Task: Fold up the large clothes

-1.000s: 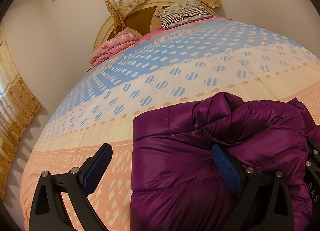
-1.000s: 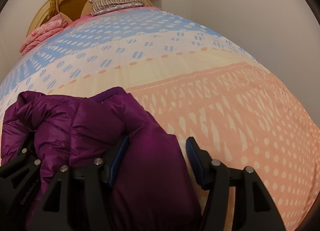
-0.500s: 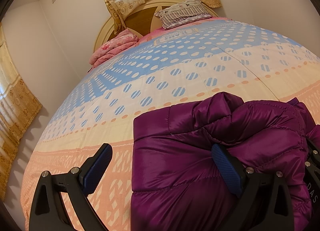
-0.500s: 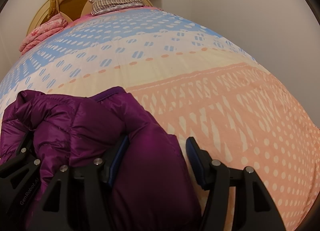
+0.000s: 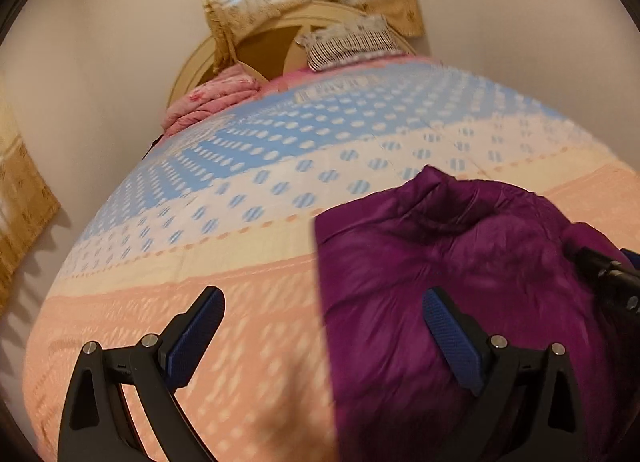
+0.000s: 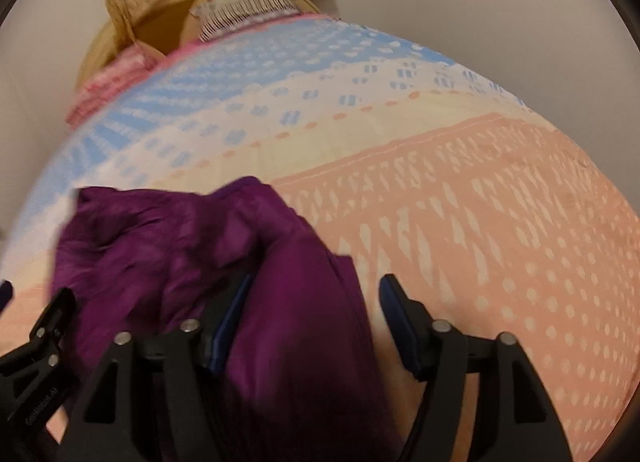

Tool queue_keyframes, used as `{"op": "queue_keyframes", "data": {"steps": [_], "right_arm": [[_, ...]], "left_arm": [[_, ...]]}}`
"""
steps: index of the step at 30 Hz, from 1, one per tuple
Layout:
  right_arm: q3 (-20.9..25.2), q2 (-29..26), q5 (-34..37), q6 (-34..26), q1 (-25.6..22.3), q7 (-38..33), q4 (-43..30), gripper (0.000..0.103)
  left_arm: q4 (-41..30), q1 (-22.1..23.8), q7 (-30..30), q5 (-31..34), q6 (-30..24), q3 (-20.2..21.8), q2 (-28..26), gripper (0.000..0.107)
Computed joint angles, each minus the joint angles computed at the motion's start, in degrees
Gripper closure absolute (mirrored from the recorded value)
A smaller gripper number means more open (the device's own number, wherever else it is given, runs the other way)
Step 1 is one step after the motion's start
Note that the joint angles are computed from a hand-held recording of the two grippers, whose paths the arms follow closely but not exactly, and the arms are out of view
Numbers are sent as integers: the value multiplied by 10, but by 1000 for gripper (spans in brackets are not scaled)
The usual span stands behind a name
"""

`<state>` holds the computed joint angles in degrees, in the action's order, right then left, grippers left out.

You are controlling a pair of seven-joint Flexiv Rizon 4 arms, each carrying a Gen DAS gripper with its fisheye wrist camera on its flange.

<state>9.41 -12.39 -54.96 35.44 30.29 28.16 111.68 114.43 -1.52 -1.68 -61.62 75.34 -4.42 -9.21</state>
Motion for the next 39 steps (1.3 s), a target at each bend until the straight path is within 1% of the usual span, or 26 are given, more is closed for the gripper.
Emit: {"op": "queue_keyframes", "data": {"steps": [1,2,4,5,8,10,11,14,15,17,18,19,20,21,23,26,27,28,29,30,31,32,33,34,37,39], "right_arm": [[5,8,-16,-15,9,6,6,28],[8,11,-24,-18,13,7,12,28],[12,11,-25,-10,13,11,19,28],[12,11,-29,2,12,23,27,28],[10,7,-32,34,5,35,37,29],[9,4,-28,47,2,29,39,29],[6,3,-30,68,-2,31,44,29],[-1,6,-60,104,-9,62,62,30],[-1,6,-66,106,-8,66,63,31],[-3,5,-83,117,-9,72,66,40],[-2,4,-87,121,-9,71,66,42],[-3,5,-93,129,-11,77,70,44],[-5,6,-102,141,-14,86,74,46],[-7,8,-112,154,-18,98,79,46],[-5,8,-106,160,-21,90,79,46],[-6,7,-113,161,-20,97,79,45],[-6,7,-114,163,-21,98,80,45],[-6,7,-117,163,-21,100,81,45],[-6,8,-116,162,-21,97,81,46],[-6,8,-117,163,-22,95,81,47],[-7,8,-122,170,-24,98,82,51],[-11,10,-141,186,-28,111,86,57],[-11,11,-153,190,-28,122,88,60],[-12,13,-166,196,-30,131,91,64],[-12,17,-192,206,-37,154,98,69],[-11,16,-204,207,-39,165,98,70]], "left_arm": [[3,5,-11,7,-11,7,3,7],[6,11,-30,19,-24,16,5,7],[10,22,-72,55,-67,30,5,7],[12,26,-87,71,-81,33,4,7],[34,22,-45,11,-47,16,9,7],[37,19,-41,7,-46,17,9,7],[38,18,-37,8,-49,18,9,7],[40,18,-23,-1,-56,19,11,7],[41,17,-20,-3,-59,19,12,7],[42,16,-9,-7,-66,19,13,9],[43,16,-7,-5,-80,21,16,17],[46,16,-5,-3,-94,23,20,30],[49,17,4,-3,-113,25,26,36],[55,13,22,-14,-112,25,31,44],[64,1,42,-36,-89,23,35,44],[53,6,-2,-11,-118,34,28,44],[52,7,-2,-10,-121,34,28,44],[53,6,4,-13,-121,33,28,47],[52,9,11,-12,-138,34,31,54],[52,13,18,-8,-168,37,35,73],[58,9,36,-18,-160,35,40,76],[66,1,60,-34,-136,32,44,78],[72,-6,78,-46,-118,29,47,82],[75,-10,83,-50,-113,30,50,86],[71,-10,70,-40,-126,38,51,92],[71,-9,73,-42,-131,40,52,95]]}}
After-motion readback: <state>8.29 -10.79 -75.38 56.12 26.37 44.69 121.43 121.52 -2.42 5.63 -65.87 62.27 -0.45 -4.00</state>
